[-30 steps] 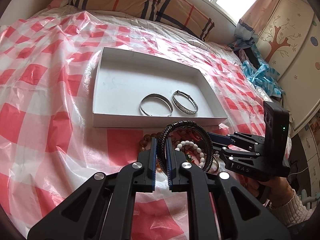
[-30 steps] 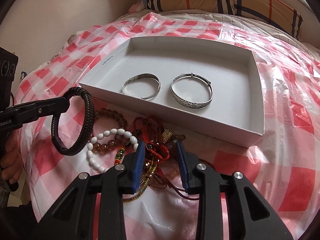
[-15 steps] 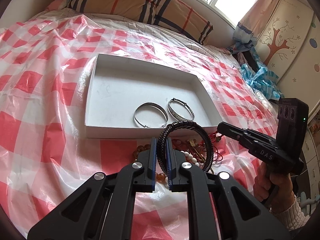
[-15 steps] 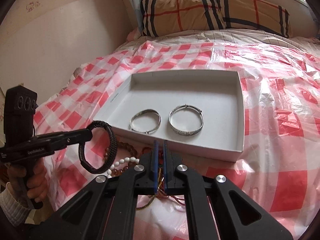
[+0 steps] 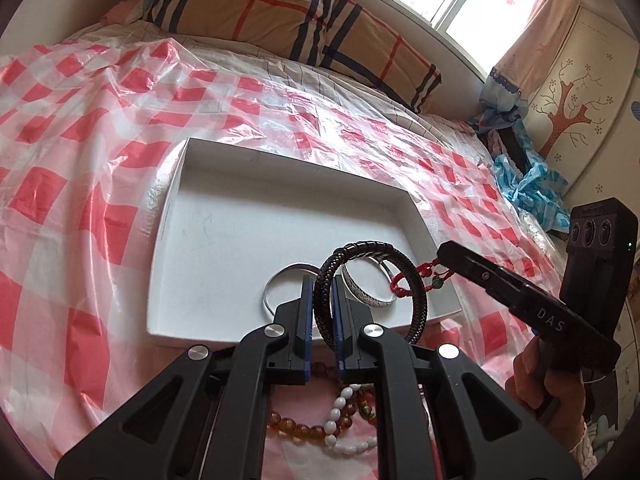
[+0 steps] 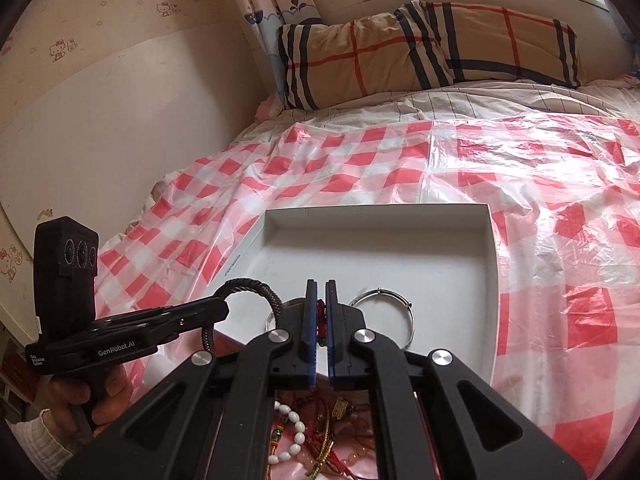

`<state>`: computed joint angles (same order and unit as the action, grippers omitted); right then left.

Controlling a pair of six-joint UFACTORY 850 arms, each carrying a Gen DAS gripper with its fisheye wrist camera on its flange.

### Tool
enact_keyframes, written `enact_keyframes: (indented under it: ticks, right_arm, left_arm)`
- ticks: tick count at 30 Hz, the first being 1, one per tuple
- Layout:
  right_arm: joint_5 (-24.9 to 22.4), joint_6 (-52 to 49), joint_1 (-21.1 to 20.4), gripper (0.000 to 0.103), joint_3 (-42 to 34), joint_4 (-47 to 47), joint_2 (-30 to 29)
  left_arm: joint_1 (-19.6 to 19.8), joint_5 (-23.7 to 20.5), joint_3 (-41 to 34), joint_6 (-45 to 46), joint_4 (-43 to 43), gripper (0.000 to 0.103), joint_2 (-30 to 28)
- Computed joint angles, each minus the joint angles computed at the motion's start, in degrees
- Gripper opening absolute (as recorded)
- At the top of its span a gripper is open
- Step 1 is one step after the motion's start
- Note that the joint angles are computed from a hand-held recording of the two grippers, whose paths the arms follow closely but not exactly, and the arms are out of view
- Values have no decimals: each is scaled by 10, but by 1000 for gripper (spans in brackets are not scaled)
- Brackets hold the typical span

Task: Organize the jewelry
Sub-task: 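Lower both bracelets into the box beside the bangles and open both grippers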

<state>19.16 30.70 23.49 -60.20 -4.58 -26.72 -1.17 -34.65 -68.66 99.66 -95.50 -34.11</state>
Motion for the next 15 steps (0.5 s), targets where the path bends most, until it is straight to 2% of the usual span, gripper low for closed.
enact_keyframes:
  ticks: [2,3,4,7,12,15]
  right_arm:
    - [-17,-6,-3,13,-16,21,-17]
    - [-20,-24,-4,33,-17,49,-22]
    - [-15,-51,-3,39,-12,85,-21]
    - [-6,-65,-4,39,6,114,-11]
    - [-8,-69,-6,40,42,134,9]
    - [-1,-74,-3,50,65,155,20]
  left_arm:
    - [-10,28,-13,-8,-2,8,-11]
    - [-13,38,-20,-16,2,9,-17]
    - [-16,48,-26,-21,0,9,-23]
    - [-17,63,-28,-19,-11,9,-28]
    - [-15,69,-2,43,-64,12,-12]
    - [-13,69,15,76,-89,13,0]
